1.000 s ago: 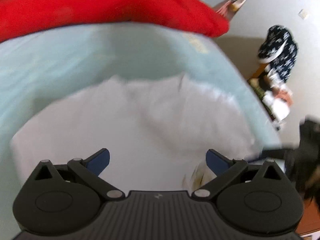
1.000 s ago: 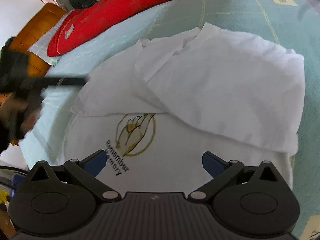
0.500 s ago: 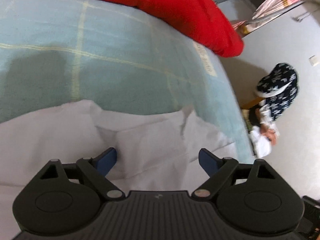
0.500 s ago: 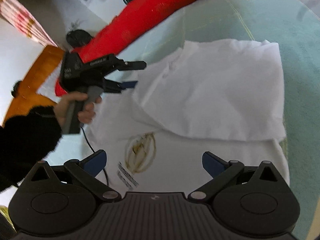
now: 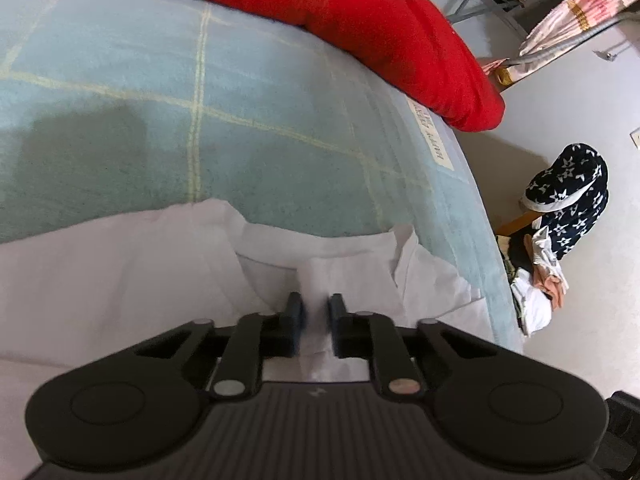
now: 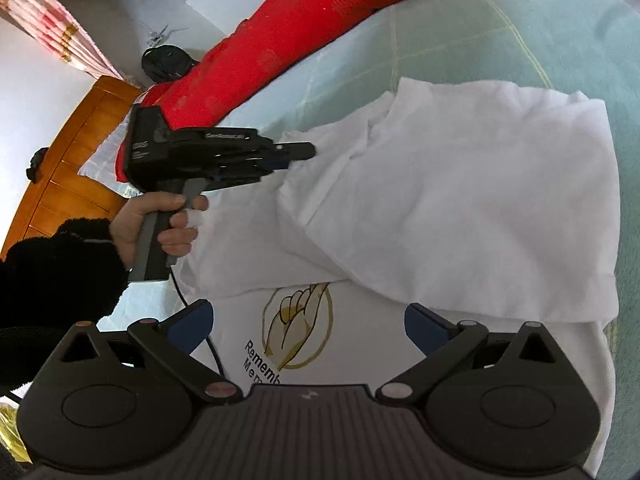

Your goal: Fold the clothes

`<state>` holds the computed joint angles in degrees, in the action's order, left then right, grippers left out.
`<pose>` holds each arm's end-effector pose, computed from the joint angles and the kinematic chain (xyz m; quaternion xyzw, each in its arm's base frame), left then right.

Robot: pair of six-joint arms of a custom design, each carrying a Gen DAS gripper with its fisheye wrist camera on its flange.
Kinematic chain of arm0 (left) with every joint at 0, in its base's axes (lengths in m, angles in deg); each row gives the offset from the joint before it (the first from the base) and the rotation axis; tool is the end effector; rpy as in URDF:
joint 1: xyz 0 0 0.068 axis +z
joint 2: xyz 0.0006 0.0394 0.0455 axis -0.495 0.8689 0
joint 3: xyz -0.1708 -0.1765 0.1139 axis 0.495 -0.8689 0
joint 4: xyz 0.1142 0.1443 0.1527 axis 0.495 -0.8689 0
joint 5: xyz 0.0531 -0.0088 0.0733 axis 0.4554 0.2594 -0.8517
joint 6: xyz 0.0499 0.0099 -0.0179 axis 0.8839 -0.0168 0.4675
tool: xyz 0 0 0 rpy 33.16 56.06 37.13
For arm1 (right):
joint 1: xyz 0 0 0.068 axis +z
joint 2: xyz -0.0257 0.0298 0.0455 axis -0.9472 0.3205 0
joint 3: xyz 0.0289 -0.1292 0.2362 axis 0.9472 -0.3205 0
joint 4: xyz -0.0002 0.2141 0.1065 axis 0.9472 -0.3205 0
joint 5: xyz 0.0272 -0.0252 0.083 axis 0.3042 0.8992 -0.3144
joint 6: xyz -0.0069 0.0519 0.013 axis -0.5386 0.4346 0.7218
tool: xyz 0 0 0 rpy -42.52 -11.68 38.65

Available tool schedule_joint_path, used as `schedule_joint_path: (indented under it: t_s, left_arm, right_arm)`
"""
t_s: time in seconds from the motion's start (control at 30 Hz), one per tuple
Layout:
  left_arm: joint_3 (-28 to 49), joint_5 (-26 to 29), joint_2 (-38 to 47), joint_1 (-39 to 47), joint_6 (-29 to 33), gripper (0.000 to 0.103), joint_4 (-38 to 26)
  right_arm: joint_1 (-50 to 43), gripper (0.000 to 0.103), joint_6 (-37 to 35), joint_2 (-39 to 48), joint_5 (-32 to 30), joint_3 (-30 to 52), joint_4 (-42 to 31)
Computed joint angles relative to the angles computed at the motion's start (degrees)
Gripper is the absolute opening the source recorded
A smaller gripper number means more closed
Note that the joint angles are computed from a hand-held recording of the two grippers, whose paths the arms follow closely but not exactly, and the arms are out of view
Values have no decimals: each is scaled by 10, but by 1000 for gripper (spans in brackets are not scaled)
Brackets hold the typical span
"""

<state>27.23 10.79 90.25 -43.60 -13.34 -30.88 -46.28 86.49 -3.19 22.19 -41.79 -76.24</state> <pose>0.3791 -0.1164 0.1755 0.1193 0.9144 -0.3518 0.1608 0.1742 0.0938 0.2260 0.0748 0.9050 0.3394 0.2451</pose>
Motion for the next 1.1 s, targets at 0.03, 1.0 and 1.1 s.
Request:
schedule_joint_path:
  t_s: [0.03,1.0,1.1]
  left_arm:
    - [-9,-4,-12,1,-1,6,3]
    - [-296,-139,-336,83,-37,22,-6]
    - [-270,-150,-332,86,-20,28,-18]
  right_arm:
    - [-1,103,2,3,-1,-1,3]
    - [52,103,2,71,31,37,24]
    - [54,103,7,68,33,34,28]
